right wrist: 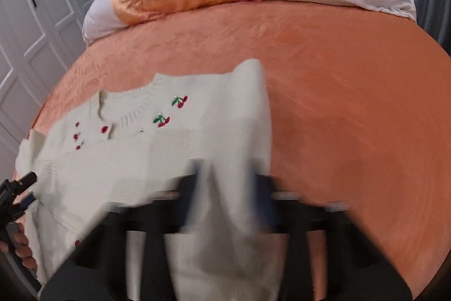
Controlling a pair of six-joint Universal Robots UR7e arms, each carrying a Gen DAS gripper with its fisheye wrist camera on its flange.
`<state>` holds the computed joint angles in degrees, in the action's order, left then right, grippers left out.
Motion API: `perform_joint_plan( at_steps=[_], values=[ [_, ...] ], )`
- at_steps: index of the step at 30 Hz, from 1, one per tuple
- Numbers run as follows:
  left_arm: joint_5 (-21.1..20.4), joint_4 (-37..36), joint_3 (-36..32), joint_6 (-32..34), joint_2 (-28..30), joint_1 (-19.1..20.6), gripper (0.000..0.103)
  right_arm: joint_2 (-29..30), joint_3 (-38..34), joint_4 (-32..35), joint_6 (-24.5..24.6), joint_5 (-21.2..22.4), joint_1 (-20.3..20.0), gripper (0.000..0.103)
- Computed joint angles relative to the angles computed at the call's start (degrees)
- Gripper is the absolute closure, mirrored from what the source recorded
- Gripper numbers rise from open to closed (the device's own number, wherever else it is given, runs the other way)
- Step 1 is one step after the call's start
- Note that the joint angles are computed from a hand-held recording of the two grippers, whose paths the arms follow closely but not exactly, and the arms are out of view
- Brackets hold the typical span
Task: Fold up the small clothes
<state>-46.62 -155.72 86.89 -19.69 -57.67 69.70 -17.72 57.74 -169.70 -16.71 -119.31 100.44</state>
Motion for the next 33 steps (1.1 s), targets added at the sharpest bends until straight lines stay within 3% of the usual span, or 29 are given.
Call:
perform_joint_plan(
  at_steps=[3,6,7,10,13,14,16,18,20,21,24,30,33],
  values=[
    [1.12,-1.72,-0.80,4.68,1.18,-0.61,0.014,-4.86,7.05,-8.23,8.34,10.21,-3.56,0.094],
    [1.35,-1.17,-1.63,6.24,2.38,-0.54,0.014,-5.78,8.93,-6.93,14.55,7.36,-6.93,0.094],
    [0.81,-0.47,-1.70,5.55,2.58,-0.35,0.014,-6.63,10.69,-7.09,15.29,9.53,-7.87,0.093],
    [-1.94,-1.13,-0.11,3.62,1.77,-0.09,0.014,-9.18,14.49,-10.08,14.60,9.34,-6.66,0.090],
    [-3.49,-2.48,1.86,2.76,0.92,-0.32,0.014,-11.62,20.49,-17.86,10.45,9.78,-4.67,0.091],
    [-3.70,-2.17,2.16,2.23,0.88,-0.26,0.014,-12.65,22.74,-18.85,9.24,11.79,-4.30,0.091],
    [-2.81,-1.62,1.91,2.62,1.48,-0.51,0.014,-12.88,23.32,-15.55,7.11,13.66,-3.58,0.092],
    [-0.73,-1.22,1.19,4.12,2.54,-1.15,0.016,-11.81,22.63,-11.48,1.41,11.14,-2.23,0.092],
    [1.03,-0.88,0.05,5.88,3.74,-1.62,0.026,-9.94,20.59,-8.60,-1.61,5.97,-1.82,0.097],
    [2.48,-0.59,-0.82,7.34,4.57,-1.84,0.030,-9.79,20.59,-8.90,-0.60,5.48,-2.45,0.102],
    [5.88,0.94,-3.07,11.02,6.27,-1.82,0.039,-11.31,22.46,-11.27,4.04,9.07,-4.54,0.103],
    [6.37,-1.64,-2.68,13.83,6.65,-1.22,0.037,-10.97,24.08,-15.07,3.25,7.49,-3.58,0.103],
    [6.94,-2.52,-1.88,14.65,6.36,-1.70,0.037,-12.26,26.72,-18.24,2.32,8.55,-2.42,0.097]
  ],
)
